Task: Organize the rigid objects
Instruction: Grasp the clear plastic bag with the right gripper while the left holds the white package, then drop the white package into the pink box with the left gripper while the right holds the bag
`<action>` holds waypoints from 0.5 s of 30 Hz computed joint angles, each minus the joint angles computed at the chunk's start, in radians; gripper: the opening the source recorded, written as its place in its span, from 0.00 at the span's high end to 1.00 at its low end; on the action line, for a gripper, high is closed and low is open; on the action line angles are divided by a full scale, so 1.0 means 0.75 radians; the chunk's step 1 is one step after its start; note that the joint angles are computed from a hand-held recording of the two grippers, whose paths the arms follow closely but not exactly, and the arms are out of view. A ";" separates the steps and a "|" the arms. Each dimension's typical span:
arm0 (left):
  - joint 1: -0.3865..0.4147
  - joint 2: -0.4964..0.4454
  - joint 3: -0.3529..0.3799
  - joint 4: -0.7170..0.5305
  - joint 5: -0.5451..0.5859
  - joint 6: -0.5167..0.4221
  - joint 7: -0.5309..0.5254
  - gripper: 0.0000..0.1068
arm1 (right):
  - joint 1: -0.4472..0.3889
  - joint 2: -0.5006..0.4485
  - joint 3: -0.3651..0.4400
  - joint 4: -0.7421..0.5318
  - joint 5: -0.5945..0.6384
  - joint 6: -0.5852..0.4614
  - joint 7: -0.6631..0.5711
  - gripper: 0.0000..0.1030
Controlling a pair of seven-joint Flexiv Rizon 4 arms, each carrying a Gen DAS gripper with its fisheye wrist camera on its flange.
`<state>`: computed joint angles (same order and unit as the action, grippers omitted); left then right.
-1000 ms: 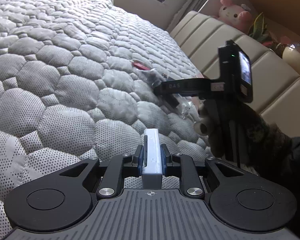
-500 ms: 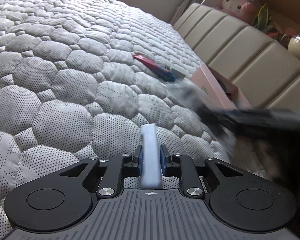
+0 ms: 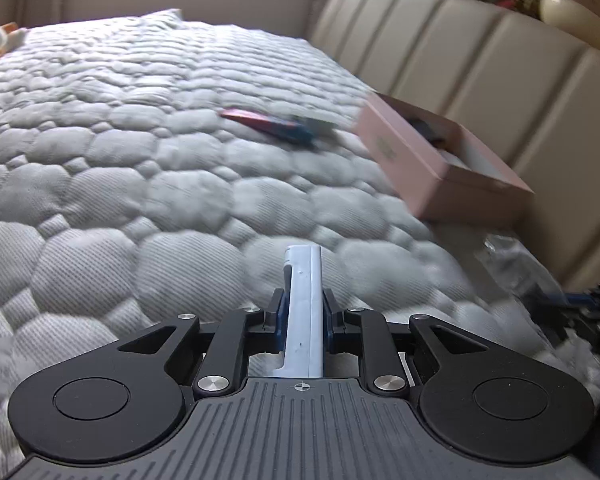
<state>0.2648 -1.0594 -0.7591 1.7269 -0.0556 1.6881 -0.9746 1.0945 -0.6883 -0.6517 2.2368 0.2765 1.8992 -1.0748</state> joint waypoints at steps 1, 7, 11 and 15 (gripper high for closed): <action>0.018 0.012 -0.022 0.025 0.010 -0.021 0.010 0.81 | -0.004 0.011 0.013 0.024 0.017 0.031 0.006 0.81; 0.088 0.055 -0.201 0.068 -0.109 -0.346 0.082 0.81 | 0.026 0.016 0.050 0.123 0.168 0.154 -0.018 0.81; 0.008 0.063 -0.243 -0.038 -0.217 -0.443 0.113 0.81 | 0.036 -0.008 0.082 0.169 0.260 0.235 -0.048 0.81; -0.173 0.037 -0.221 -0.260 -0.285 -0.361 0.161 0.81 | -0.039 0.019 0.183 0.191 0.328 0.332 -0.093 0.81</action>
